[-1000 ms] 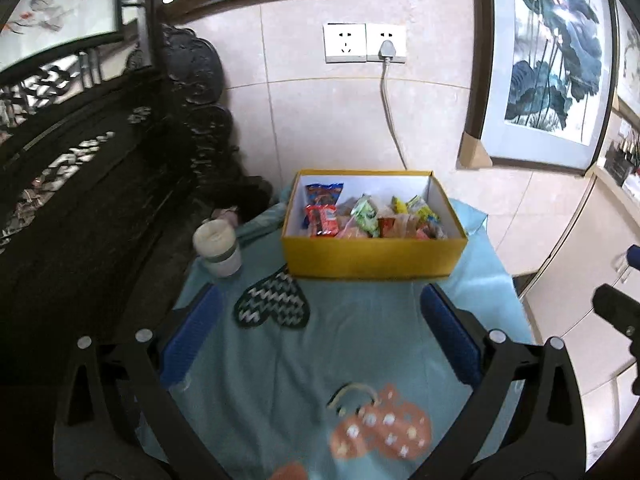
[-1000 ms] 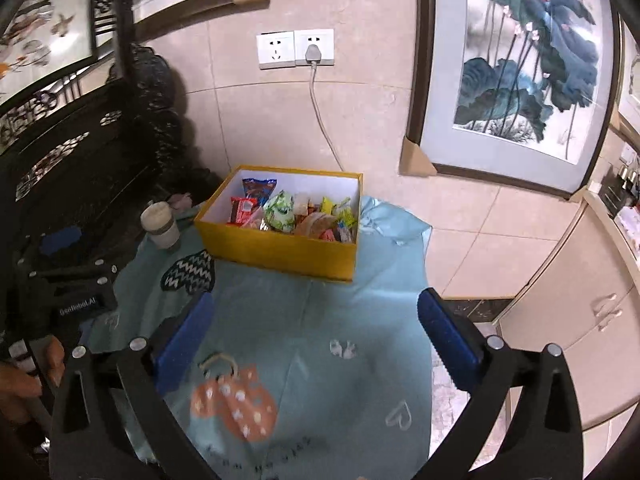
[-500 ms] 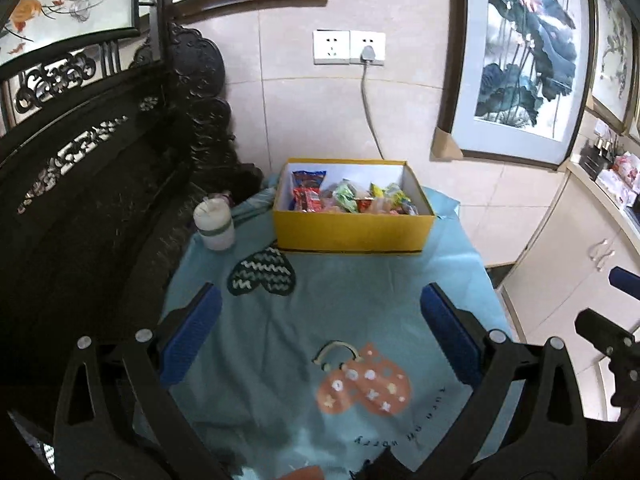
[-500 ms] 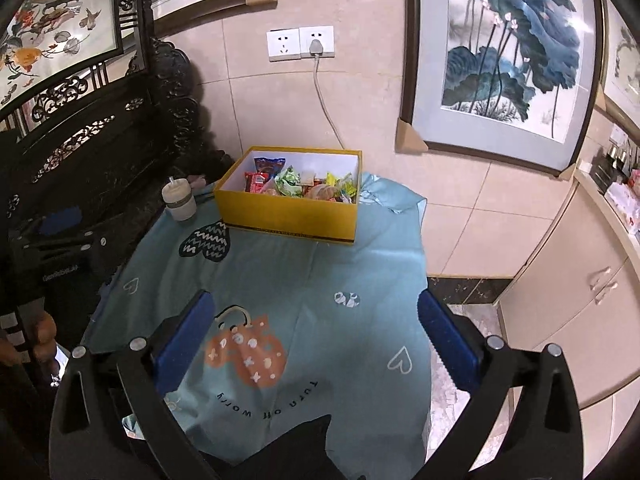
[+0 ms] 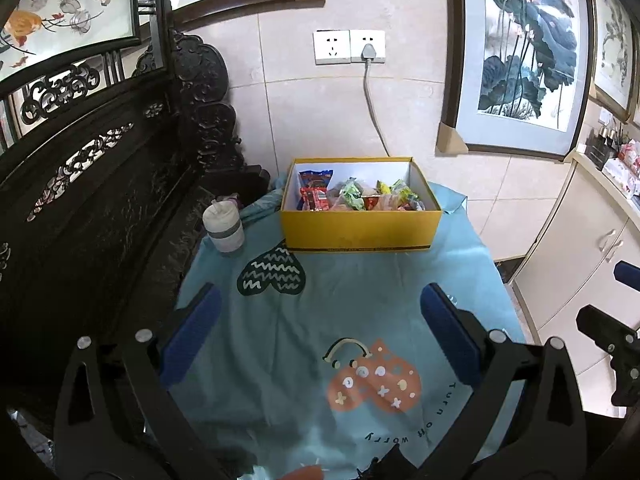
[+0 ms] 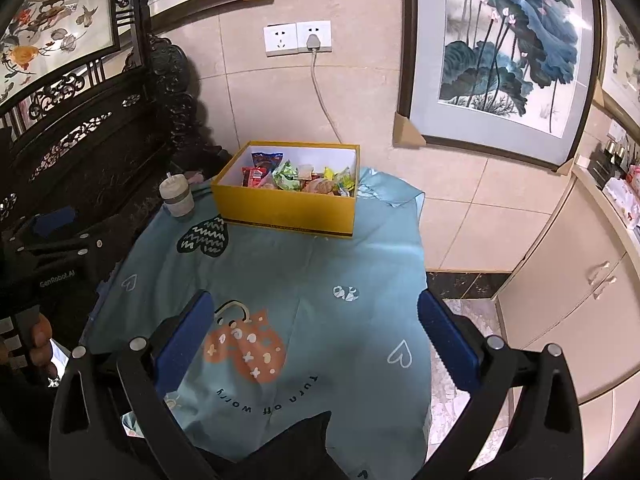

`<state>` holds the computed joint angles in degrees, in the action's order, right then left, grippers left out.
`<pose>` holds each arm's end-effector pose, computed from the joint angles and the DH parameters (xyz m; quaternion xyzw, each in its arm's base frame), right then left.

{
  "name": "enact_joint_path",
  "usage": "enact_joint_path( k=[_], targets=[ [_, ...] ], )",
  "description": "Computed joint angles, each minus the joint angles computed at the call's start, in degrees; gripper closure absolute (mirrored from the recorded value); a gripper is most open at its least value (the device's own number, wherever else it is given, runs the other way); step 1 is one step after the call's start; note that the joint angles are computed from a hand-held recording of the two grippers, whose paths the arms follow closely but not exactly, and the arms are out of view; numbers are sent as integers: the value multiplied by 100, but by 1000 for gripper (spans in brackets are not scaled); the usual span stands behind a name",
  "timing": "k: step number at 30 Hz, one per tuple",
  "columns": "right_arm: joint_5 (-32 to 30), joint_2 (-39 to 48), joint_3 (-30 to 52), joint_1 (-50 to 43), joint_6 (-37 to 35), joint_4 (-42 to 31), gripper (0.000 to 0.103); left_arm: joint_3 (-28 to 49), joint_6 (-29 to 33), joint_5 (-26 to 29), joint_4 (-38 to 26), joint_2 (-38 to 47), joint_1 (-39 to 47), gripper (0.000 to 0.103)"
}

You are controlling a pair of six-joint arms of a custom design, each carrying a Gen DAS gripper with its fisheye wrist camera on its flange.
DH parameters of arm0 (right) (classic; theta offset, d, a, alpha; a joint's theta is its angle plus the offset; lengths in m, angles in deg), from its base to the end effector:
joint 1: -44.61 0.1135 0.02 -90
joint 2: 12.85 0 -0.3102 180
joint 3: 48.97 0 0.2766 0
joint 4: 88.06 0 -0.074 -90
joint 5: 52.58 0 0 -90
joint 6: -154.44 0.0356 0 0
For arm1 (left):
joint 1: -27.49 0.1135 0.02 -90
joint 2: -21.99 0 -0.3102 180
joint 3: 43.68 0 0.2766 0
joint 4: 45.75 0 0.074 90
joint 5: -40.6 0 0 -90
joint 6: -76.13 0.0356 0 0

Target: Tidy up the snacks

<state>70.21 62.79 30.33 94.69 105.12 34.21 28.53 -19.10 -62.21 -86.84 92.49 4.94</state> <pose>0.1945 0.2024 0.3475 0.0120 0.9166 0.0220 0.3989 0.2588 -0.0989 0.3452 0.0881 0.8953 -0.0041 0.4366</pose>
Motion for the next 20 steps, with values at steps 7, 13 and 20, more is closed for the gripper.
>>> enact_joint_path(
  k=[7,13,20],
  targets=[
    [-124,42,-24,-95,-53,73,1,-177,92,437,315,-165,208,2],
    [-127,68,-13,-93,-25,73,1,-72,165,332,172,1,187,2],
    [-125,90,-24,-108,-68,123,1,-32,101,191,116,75,251,2]
  ],
)
